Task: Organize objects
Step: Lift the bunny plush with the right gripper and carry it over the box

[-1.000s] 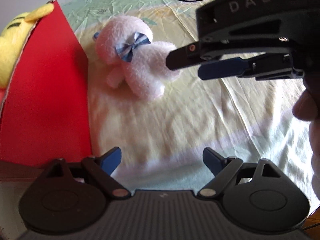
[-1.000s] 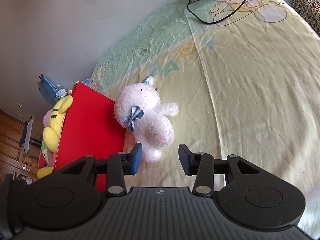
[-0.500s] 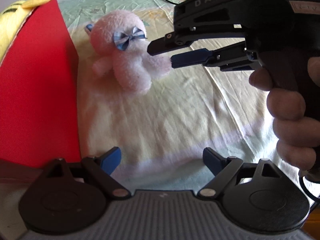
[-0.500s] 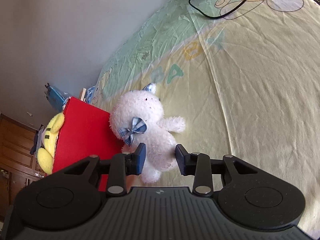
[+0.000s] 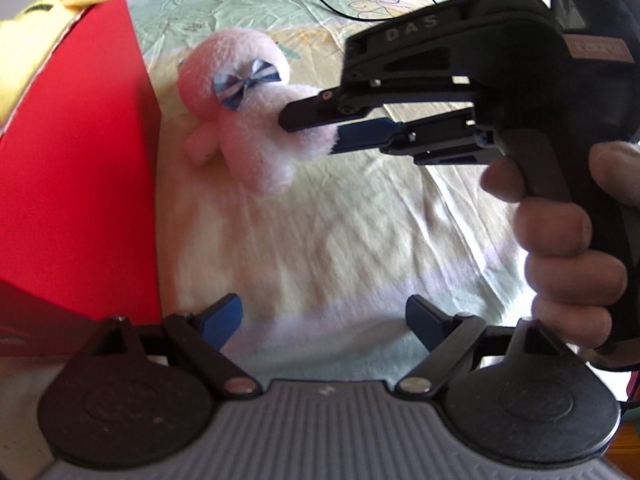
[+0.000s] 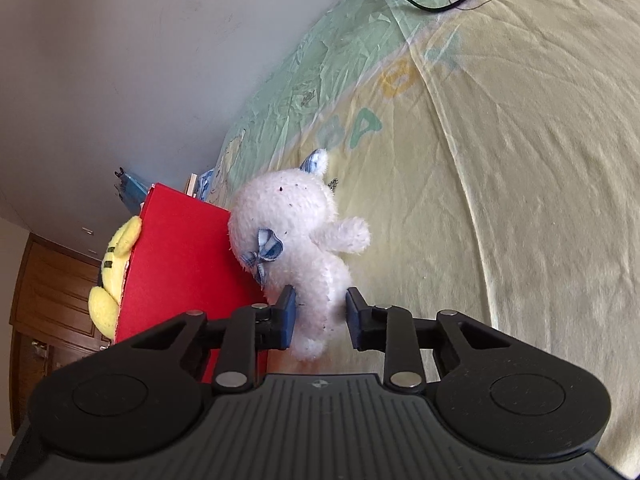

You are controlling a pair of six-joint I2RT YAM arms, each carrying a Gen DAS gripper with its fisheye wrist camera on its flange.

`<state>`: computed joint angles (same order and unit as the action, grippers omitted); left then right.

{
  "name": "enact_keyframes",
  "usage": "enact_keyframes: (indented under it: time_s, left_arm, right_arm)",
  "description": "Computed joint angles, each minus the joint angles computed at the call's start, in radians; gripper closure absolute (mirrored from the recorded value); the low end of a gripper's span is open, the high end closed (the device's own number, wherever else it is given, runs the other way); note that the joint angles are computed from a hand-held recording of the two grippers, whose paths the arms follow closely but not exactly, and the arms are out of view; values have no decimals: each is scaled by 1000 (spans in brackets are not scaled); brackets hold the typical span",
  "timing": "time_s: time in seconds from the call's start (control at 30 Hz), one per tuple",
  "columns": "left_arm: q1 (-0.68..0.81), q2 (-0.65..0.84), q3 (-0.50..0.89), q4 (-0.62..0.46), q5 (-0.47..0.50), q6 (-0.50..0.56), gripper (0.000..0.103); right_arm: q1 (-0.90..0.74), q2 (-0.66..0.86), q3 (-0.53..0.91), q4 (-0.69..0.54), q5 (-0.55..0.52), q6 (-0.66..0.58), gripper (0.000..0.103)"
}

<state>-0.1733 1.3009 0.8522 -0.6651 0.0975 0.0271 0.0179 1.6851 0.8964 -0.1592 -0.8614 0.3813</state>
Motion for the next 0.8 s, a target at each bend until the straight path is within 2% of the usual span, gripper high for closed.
enact_keyframes:
  time_s: [0.23,0.33,0.43,0.53,0.57,0.63,0.8]
  left_arm:
    - [70,-59,3,-56,102,63,15]
    - [118,-102,-8,-91,176,102,15]
    - [103,-182,-45,-128,232,98,15]
    - [41,-125,-48,-45,214,62,15]
    - [-5,-124,-46,-37,205,24,15]
    - [0,-159,-52,-68,212,10,15]
    - [-28,-76,-33,-1,164,-62,15]
  right_arm:
    - [-66,-137,-109,-109,-31,-72,75]
    - [-100,-210,-156,-216,-41,-156,75]
    - [-144,-287,-189,-344,-46,-250,75]
    - [-186,-318,-186,-471,-63,-355,72]
    - [-193,-336,-188,-481,-49,-365,71]
    - [-207,-355,-187,-473,-37,-365,70]
    - [-216,-340,-180,-332,-55,-254,68]
